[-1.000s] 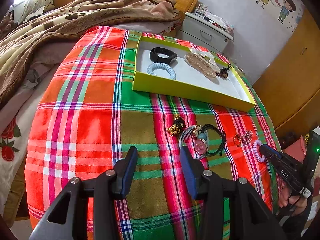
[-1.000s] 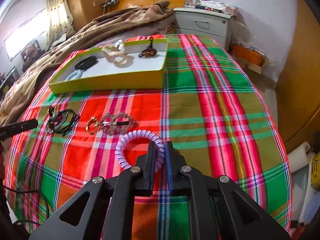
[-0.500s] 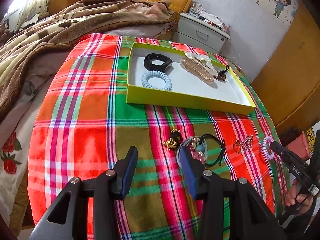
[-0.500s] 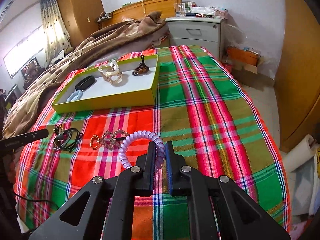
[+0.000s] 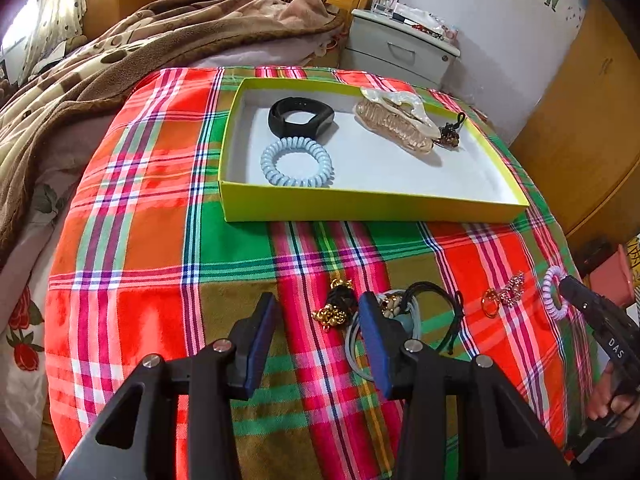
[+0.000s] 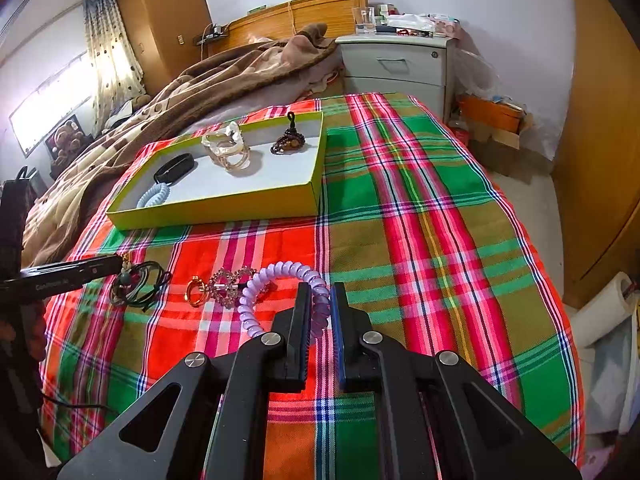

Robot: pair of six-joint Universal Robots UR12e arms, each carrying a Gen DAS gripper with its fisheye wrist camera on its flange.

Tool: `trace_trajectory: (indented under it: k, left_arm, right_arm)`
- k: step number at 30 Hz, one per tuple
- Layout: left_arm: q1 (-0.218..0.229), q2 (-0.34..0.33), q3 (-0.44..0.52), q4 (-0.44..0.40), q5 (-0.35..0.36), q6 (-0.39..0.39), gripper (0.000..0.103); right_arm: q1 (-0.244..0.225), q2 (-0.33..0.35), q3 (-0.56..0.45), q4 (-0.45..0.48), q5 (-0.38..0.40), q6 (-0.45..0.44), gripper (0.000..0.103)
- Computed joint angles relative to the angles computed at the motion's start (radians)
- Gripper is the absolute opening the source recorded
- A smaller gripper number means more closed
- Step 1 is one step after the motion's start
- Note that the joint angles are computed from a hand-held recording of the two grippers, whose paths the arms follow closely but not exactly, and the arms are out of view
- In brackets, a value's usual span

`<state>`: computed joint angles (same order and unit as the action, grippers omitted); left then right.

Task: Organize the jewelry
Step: 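Grasp the purple coil tie with the right tool while the left tool grasps the gold charm, then carry the gold charm into the box with the left tool while the right places the purple coil tie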

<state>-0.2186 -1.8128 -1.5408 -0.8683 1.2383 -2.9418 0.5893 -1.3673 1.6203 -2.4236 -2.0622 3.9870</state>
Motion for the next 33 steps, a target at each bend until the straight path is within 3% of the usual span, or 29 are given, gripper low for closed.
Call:
trace_trajectory:
  k: [8,10,15,33]
  left_arm:
    - [-0.025,-0.006,0.008,0.009,0.086,0.044,0.039]
    - [-0.025,-0.006,0.01,0.005,0.086,0.041,0.03]
    - [-0.026,-0.007,0.011,0.005,0.095,0.041,0.019]
    - [-0.003,0.014,-0.004,0.048,0.054,0.006,0.016]
  right_arm:
    - [0.0,0.004,-0.004,-0.008,0.005,-0.008,0.01]
    - [0.0,0.005,-0.006,-0.007,0.005,-0.009,0.01]
    - [0.002,0.006,-0.008,-0.008,0.001,-0.01,0.01]
    - [0.006,0.013,-0.033,-0.007,-0.021,-0.028,0.01]
